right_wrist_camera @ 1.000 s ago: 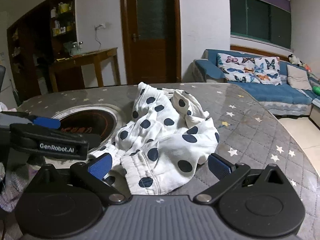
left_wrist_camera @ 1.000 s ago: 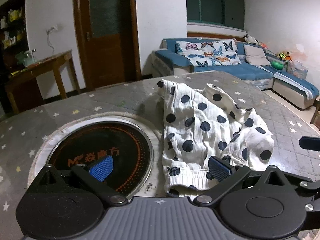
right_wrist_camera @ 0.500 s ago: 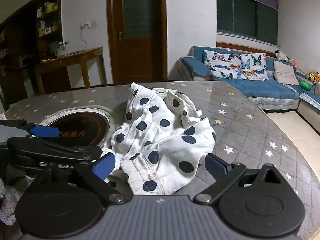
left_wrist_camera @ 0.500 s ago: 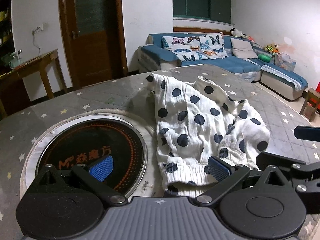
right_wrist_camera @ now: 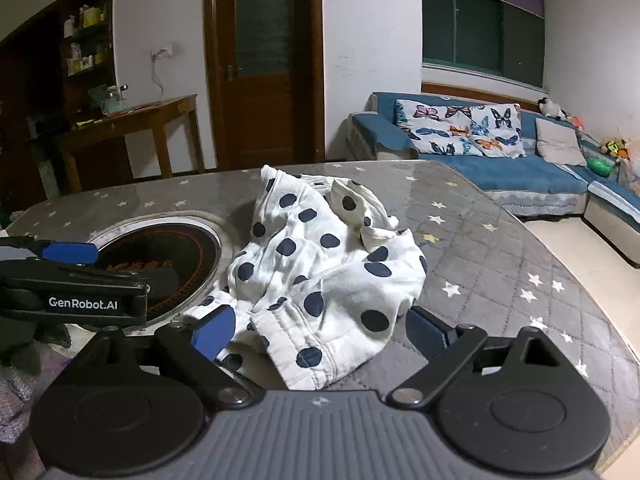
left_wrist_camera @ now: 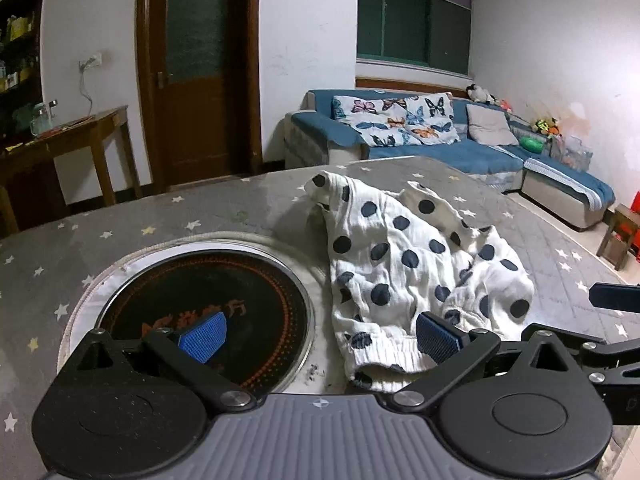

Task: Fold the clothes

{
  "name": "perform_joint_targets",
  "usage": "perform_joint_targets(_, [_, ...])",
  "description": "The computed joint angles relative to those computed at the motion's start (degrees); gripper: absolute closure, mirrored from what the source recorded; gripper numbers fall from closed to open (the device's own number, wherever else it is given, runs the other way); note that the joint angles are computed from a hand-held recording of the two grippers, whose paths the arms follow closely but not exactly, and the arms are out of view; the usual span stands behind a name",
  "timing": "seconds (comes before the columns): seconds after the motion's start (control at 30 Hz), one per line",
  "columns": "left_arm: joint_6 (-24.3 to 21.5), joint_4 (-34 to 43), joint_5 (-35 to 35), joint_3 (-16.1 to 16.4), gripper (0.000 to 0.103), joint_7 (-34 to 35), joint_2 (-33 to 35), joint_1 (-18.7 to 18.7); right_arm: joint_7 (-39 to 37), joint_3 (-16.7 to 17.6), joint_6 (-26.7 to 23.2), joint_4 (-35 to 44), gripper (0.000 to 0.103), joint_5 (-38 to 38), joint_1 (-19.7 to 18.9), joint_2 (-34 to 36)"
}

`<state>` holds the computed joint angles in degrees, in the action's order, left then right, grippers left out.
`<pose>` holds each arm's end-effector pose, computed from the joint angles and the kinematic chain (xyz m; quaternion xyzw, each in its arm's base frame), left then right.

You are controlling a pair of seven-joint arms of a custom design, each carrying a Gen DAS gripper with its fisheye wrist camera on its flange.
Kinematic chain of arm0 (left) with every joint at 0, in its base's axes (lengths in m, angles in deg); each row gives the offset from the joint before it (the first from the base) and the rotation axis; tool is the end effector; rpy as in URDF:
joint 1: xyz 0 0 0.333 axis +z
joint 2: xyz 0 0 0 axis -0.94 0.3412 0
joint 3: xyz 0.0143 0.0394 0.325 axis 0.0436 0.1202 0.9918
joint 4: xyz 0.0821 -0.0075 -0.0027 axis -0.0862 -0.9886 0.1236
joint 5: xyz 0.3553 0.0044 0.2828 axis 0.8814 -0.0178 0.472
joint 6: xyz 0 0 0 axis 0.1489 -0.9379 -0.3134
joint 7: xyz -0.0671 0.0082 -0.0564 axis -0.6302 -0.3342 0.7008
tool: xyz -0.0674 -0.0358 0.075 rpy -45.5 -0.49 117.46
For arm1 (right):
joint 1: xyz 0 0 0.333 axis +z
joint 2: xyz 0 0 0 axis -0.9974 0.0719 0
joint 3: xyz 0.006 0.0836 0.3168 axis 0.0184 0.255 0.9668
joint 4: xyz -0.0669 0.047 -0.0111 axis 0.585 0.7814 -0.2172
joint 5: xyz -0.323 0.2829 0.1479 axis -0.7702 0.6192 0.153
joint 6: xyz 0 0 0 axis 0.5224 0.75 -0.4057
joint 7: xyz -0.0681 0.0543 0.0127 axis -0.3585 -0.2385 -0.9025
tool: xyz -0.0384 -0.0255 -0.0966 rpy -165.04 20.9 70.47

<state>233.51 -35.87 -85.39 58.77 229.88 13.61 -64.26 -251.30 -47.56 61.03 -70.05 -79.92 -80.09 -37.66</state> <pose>0.7543 -0.0834 0.4492 -0.3914 0.7921 -0.4225 0.2022 0.4727 0.1635 0.4473 -0.4841 0.7403 -0.3815 0.2683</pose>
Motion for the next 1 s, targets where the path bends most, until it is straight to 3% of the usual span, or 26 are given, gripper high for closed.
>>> perform_joint_targets(0.17, [1.2,0.0,3.2,1.0,0.009,-5.2,0.4,-1.4,-5.3,-4.9,10.8,-7.0,0.012,-0.5,-3.5,-5.8])
perform_joint_targets(0.37, [5.2,0.2,4.9,0.2,0.016,-8.1,1.4,-1.9,-19.2,-12.8,24.7,-13.5,0.018,0.1,-9.1,-9.6])
perform_joint_targets(0.43, [6.2,0.2,7.0,0.4,0.02,-10.1,1.9,-2.6,-25.2,-16.8,28.4,-15.5,0.02,1.3,-9.5,-10.2])
perform_joint_targets(0.5, [7.2,0.4,10.2,1.0,0.021,-12.8,2.5,-3.6,-32.5,-23.3,30.7,-17.4,0.022,3.3,-7.2,-11.1])
perform_joint_targets(0.7, [6.7,2.3,18.7,1.9,0.022,-20.0,5.0,-5.1,-51.4,-40.4,31.9,-20.6,0.032,6.1,0.6,-14.0])
perform_joint_targets(0.77, [6.2,2.9,21.2,2.0,0.025,-21.7,5.8,-5.4,-55.4,-43.0,32.1,-20.9,0.034,6.7,1.4,-14.1])
perform_joint_targets(0.83, [5.1,3.8,23.6,2.4,0.032,-23.6,6.7,-5.7,-57.7,-43.4,32.3,-21.0,0.04,7.5,0.8,-13.8])
perform_joint_targets(0.87, [4.4,4.1,24.4,2.2,0.035,-24.2,7.0,-5.6,-59.9,-45.3,31.9,-21.4,0.043,7.8,1.2,-14.6])
perform_joint_targets(1.0, [1.4,5.3,23.7,-0.1,0.06,-22.5,8.0,-3.2,-68.2,-53.5,29.7,-22.3,0.058,10.7,3.7,-18.8])
